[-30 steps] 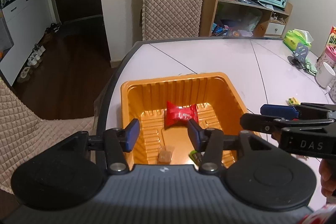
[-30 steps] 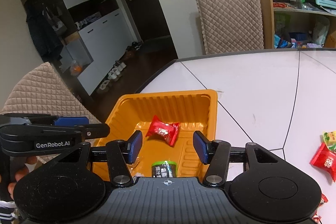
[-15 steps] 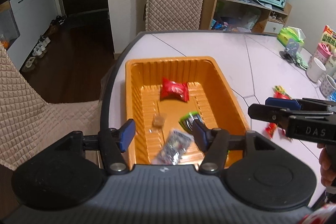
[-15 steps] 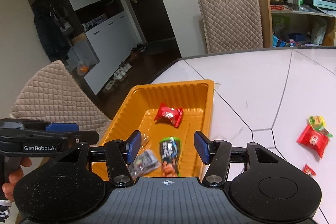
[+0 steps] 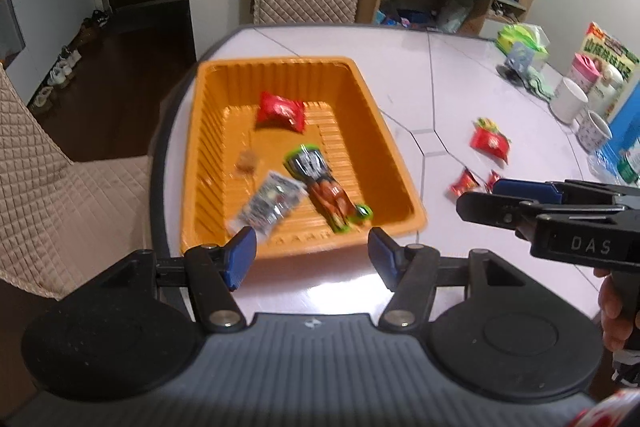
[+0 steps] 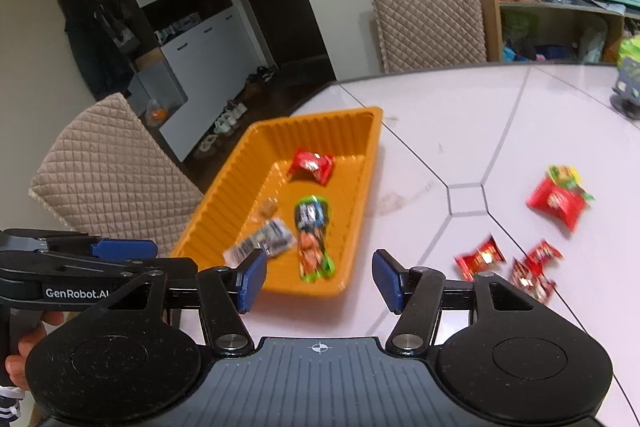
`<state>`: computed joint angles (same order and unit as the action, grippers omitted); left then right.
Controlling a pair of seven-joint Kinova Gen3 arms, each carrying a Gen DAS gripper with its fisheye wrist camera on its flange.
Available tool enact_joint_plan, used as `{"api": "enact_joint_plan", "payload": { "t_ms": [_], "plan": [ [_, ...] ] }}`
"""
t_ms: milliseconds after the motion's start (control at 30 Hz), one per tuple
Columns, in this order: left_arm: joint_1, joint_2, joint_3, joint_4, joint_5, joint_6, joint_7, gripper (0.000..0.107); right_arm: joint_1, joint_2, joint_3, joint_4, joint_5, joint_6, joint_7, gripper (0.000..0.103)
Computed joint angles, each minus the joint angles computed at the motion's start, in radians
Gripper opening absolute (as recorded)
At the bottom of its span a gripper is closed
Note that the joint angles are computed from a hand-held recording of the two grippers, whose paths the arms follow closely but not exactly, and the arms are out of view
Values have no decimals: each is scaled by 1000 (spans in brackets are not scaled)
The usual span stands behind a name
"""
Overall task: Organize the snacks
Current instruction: 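Withdraw both open tools from the tray toward the candies on the table, then lower the left tool onto the red gold-printed candy and close it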
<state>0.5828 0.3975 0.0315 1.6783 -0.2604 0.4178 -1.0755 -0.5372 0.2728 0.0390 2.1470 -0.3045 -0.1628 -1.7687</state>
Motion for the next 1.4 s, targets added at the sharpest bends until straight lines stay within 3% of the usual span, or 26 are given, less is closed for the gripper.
{"api": "enact_joint_plan", "payload": {
  "t_ms": [400,800,1000,1167,1400],
  "plan": [
    [63,39,36,-19,12,17,-10,59,-9,-84,43,134,-59,23,20,59],
    [115,130,68,-132,31,17,-105,59,37,-127,83,226,-175,-11,114,59],
    [124,198,78,-223,54,25,-176,58,101,-122,79,246,-237,-46,168,59],
    [124,262,88,-314,68,39,-264,56,193,-106,33,252,-199,-73,122,59],
    [122,376,95,-499,99,121,-384,51,270,-64,8,236,-114,-88,41,59]
  ]
}}
